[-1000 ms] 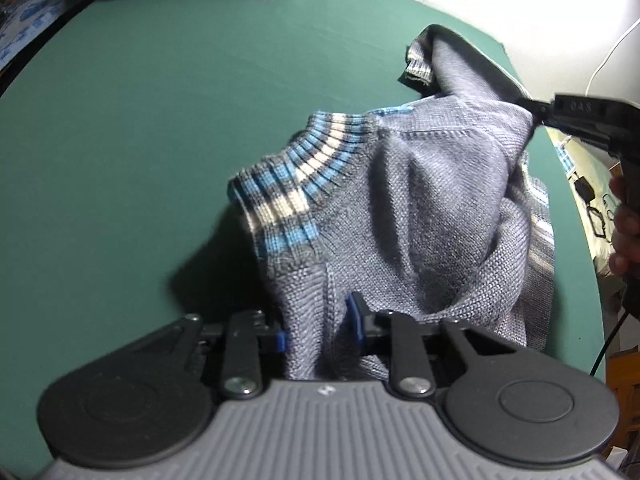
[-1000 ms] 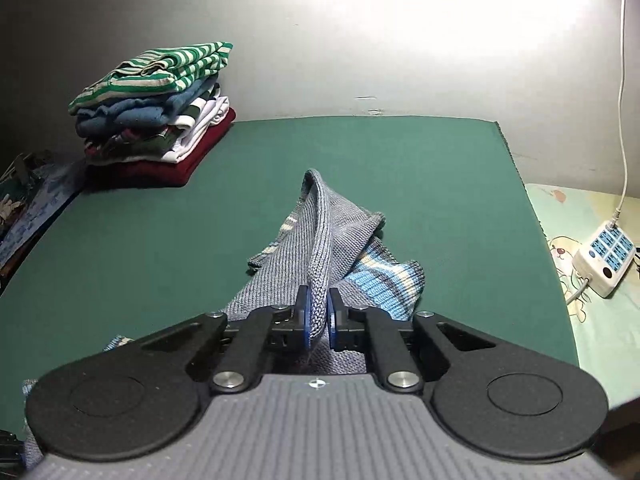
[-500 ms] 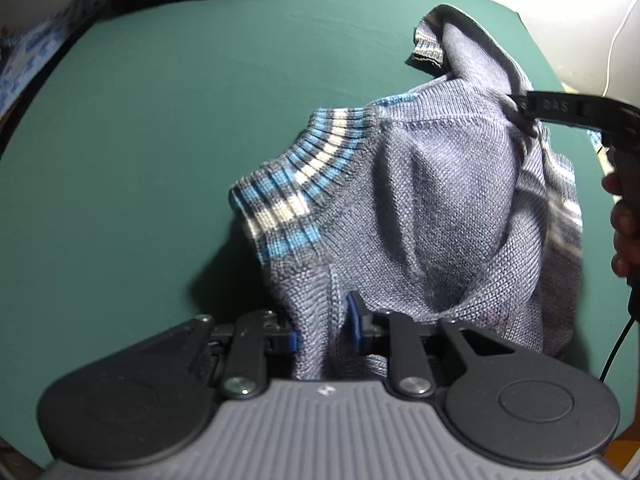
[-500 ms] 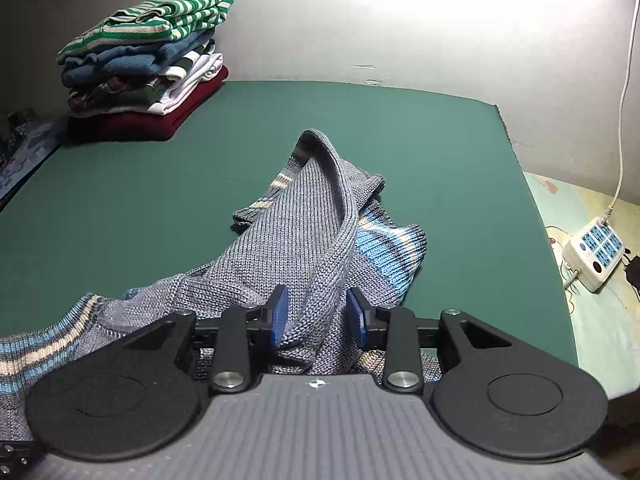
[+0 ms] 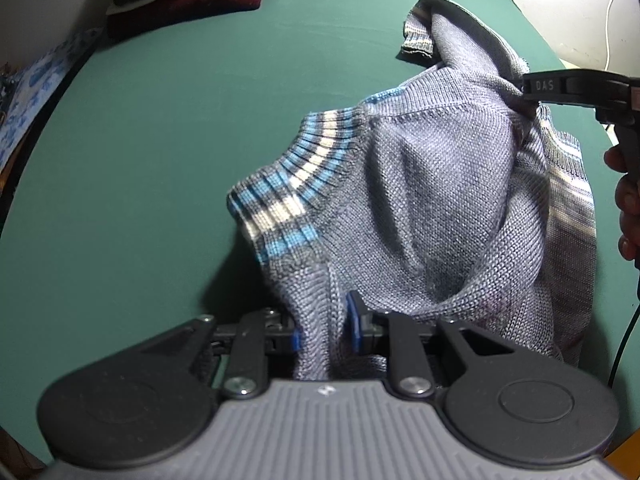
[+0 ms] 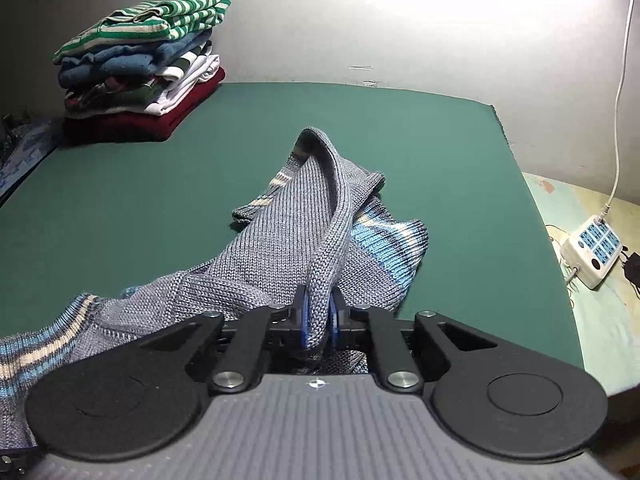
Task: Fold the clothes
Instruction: 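Grasp the striped cuff with the left gripper while the right gripper holds the sweater, then lift the sweater high with both grippers to hang it open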
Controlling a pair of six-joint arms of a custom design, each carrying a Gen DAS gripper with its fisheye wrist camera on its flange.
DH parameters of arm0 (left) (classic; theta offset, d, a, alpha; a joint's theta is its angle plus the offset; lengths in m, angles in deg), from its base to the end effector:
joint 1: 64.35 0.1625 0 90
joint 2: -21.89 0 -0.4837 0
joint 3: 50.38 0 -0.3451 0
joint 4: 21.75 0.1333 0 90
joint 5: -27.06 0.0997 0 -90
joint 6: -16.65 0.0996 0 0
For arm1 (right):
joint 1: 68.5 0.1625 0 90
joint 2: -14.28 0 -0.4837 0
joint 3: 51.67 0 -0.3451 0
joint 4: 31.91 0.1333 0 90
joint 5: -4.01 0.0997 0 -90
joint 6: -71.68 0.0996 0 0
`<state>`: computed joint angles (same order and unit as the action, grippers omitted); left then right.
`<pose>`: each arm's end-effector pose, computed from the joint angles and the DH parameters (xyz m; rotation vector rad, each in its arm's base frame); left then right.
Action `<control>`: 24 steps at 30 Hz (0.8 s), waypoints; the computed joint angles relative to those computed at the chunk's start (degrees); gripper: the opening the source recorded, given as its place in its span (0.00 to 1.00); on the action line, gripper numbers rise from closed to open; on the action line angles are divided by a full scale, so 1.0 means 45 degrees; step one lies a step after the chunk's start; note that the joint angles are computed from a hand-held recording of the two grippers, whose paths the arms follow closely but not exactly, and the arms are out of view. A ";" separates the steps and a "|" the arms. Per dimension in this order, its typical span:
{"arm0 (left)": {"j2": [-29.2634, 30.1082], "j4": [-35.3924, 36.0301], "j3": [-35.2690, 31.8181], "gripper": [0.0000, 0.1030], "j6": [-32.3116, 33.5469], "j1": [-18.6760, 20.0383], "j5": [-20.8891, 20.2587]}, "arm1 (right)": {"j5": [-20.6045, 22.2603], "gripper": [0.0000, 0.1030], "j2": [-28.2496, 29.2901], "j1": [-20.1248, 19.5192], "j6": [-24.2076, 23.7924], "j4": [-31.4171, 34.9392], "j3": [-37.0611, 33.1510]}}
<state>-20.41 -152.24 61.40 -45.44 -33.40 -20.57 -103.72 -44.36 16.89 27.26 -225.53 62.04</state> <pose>-0.3517 -0.4446 0.0521 0.1701 2.3158 -0.4864 0.0555 -0.5928 0.3045 0.6571 -2.3095 0.8278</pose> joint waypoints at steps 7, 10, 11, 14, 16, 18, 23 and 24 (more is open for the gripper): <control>-0.0050 0.0231 0.0045 0.21 -0.0074 -0.0132 0.0010 | 0.0569 0.08 -0.0350 -0.0029 0.0274 -0.0510 0.0228; -0.0130 0.0264 0.0133 0.21 -0.0096 -0.0211 0.0001 | 0.0687 0.08 -0.0491 0.0033 0.0169 -0.0917 0.0445; -0.0171 0.0207 0.0197 0.20 -0.0078 -0.0234 -0.0010 | 0.0738 0.08 -0.0541 0.0063 0.0071 -0.1135 0.0551; -0.0311 -0.0134 0.0439 0.15 0.0060 -0.0287 -0.0032 | 0.0924 0.07 -0.0698 0.0164 -0.0287 -0.1802 0.0877; -0.0356 -0.0547 0.0594 0.12 0.0288 -0.0286 -0.0002 | 0.1056 0.07 -0.0836 0.0259 -0.0482 -0.2168 0.1110; -0.0577 -0.0949 0.0940 0.11 0.0508 -0.0293 0.0031 | 0.1231 0.07 -0.1029 0.0366 -0.0517 -0.2445 0.1330; -0.1127 -0.2665 0.1949 0.08 0.1152 -0.0244 -0.0003 | 0.1614 0.07 -0.1557 0.0650 0.0204 -0.2903 0.1630; -0.1162 -0.3005 0.2054 0.08 0.1411 -0.0215 0.0021 | 0.1681 0.07 -0.1672 0.0690 0.0466 -0.2929 0.1662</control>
<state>-25.63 -165.76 70.65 -39.09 -34.37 -20.48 -96.15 -51.88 19.99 29.36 -238.71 69.52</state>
